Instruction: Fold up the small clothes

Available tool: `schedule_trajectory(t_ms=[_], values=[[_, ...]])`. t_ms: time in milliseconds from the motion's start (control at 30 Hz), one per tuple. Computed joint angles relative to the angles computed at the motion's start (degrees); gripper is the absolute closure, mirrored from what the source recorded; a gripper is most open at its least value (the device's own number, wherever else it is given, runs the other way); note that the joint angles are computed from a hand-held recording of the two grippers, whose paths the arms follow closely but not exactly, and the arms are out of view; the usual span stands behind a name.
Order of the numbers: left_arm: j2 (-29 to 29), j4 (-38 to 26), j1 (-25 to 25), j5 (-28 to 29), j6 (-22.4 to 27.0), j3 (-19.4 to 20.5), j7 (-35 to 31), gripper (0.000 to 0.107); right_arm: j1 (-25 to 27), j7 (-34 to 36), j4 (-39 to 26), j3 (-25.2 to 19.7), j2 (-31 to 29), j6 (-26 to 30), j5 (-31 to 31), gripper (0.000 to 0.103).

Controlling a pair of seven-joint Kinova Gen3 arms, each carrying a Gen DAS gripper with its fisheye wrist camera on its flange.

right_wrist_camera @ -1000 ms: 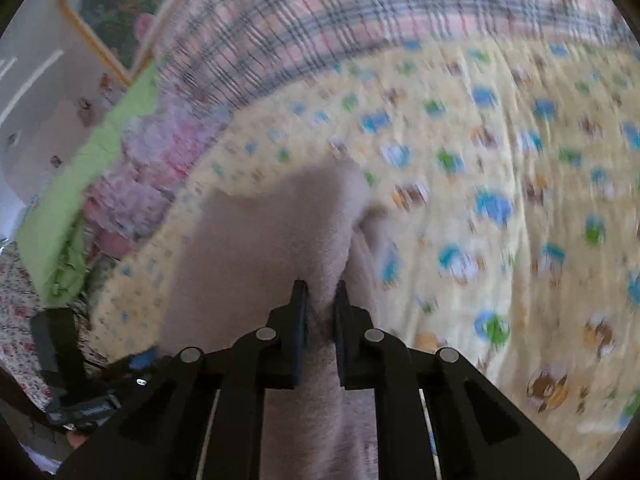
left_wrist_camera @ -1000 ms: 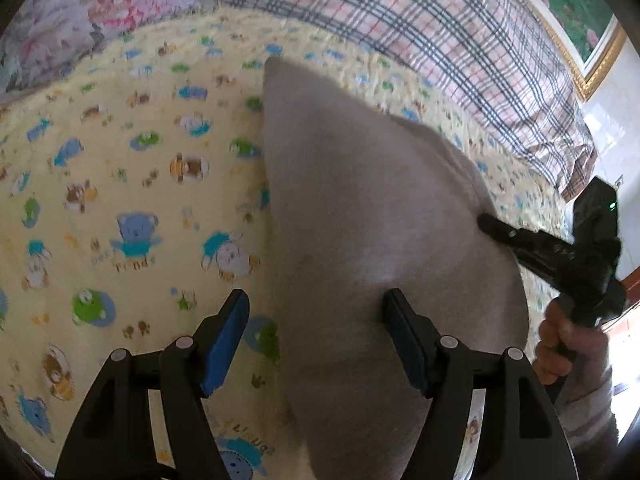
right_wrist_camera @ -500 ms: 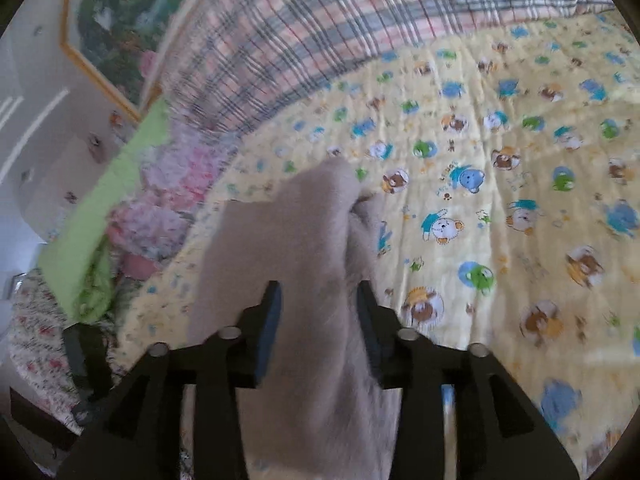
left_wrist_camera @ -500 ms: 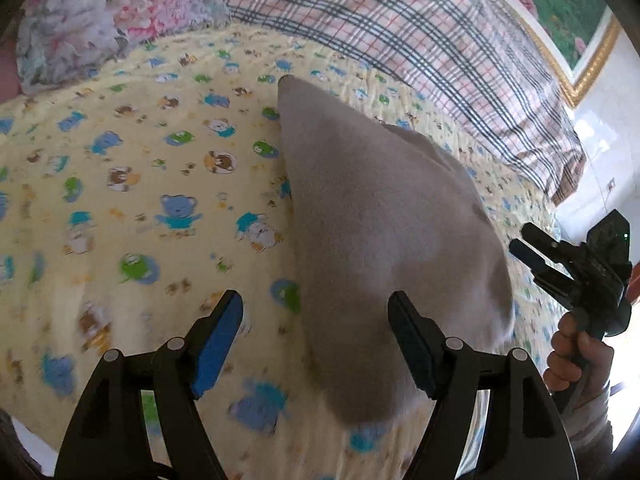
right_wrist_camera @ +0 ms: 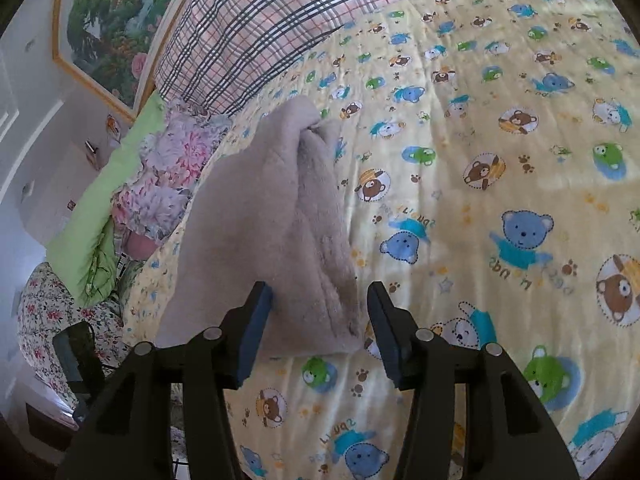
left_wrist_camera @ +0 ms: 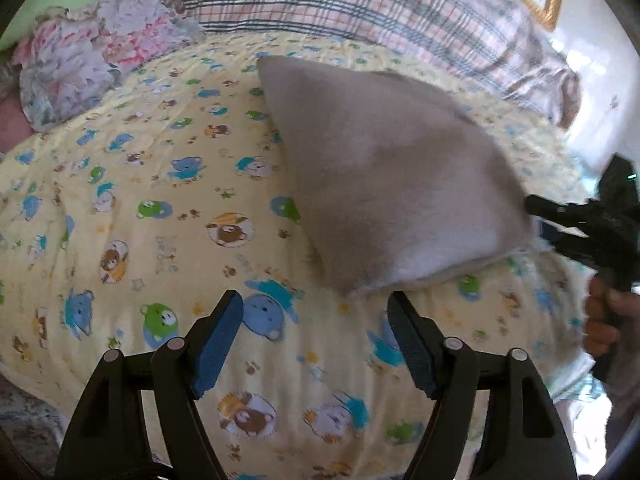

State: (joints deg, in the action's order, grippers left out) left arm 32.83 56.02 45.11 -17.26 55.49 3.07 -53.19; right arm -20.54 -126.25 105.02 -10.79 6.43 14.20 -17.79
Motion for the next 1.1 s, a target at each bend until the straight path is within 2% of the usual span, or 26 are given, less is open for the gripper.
schedule_trajectory(t_ms=[67, 167, 233, 300, 367, 400, 433, 500, 567, 667, 767, 867, 933, 1000, 1100], values=[[0.76, -1.37, -0.66, -0.10, 0.73, 0.71, 0.42, 0.051, -0.19, -0.32, -1.32, 0.07, 0.75, 1.63, 0.90, 0.061], [0.01, -0.55, -0.74, 1.22, -1.67, 0.12, 0.87, 0.052, -3.15, -4.25, -3.55, 2.48, 1.45, 4.73, 5.57, 0.069], [-0.61, 0.29, -1.16, 1.79, -3.60, 0.75, 0.05, 0.052, -2.70, -4.56, -3.43, 1.90, 1.34, 4.40, 5.90, 0.073], [0.01, -0.74, -0.29, 1.24, -2.91, 0.30, 0.22, 0.052, -1.75, -3.57, -3.10, 1.12, 1.08, 3.75, 4.61, 0.075], [1.80, -3.48, 0.42, 1.00, -0.11, -0.76, 2.41, 0.053, -2.27, -4.27, -3.22, 1.48, 0.87, 3.92, 5.66, 0.080], [2.32, -4.28, -0.12, 2.19, 0.55, -0.82, 3.11, 0.056, -2.58, -4.80, -3.46, 1.71, 0.87, 4.27, 6.40, 0.086], [2.46, -4.35, -1.47, 3.93, 0.27, -0.16, 3.95, 0.064, -2.80, -5.27, -3.69, 1.87, 0.92, 4.54, 6.97, 0.088], [1.47, -2.28, -4.39, 7.17, -2.35, 1.58, 5.70, 0.070, -3.04, -6.40, -3.98, 2.07, 0.96, 4.98, 7.62, 0.092], [0.36, -1.20, -3.48, 6.69, -3.10, 0.24, 6.15, 0.075, -2.84, -6.42, -3.75, 1.85, 0.34, 4.43, 7.64, 0.093], [1.91, -3.52, -2.32, 4.79, 1.20, -0.01, 5.39, 0.078, -3.91, -8.42, -2.59, 2.45, -1.36, 2.49, 10.71, 0.093], [2.04, -2.46, -1.78, 3.95, 0.84, -0.28, 5.98, 0.078, -5.53, -11.72, -4.10, 3.69, 0.15, 6.83, 15.65, 0.094], [3.15, -5.15, -0.16, 1.66, 3.91, -0.67, 3.97, 0.078, -5.99, -14.19, -3.95, 3.73, 1.98, 8.13, 17.21, 0.094], [2.40, -4.23, -0.40, 1.67, 3.89, -0.19, 2.20, 0.076, -6.33, -15.49, -3.08, 3.89, 1.80, 7.10, 17.90, 0.093], [0.89, -2.38, -1.36, 2.70, 3.34, 0.79, 0.26, 0.075, -6.42, -15.84, -4.15, 3.91, 1.23, 9.16, 18.77, 0.089], [-2.98, 2.56, -2.52, 3.63, -0.38, 1.66, -1.64, 0.076, -7.14, -18.48, -4.94, 4.16, -0.61, 11.43, 21.83, 0.089]])
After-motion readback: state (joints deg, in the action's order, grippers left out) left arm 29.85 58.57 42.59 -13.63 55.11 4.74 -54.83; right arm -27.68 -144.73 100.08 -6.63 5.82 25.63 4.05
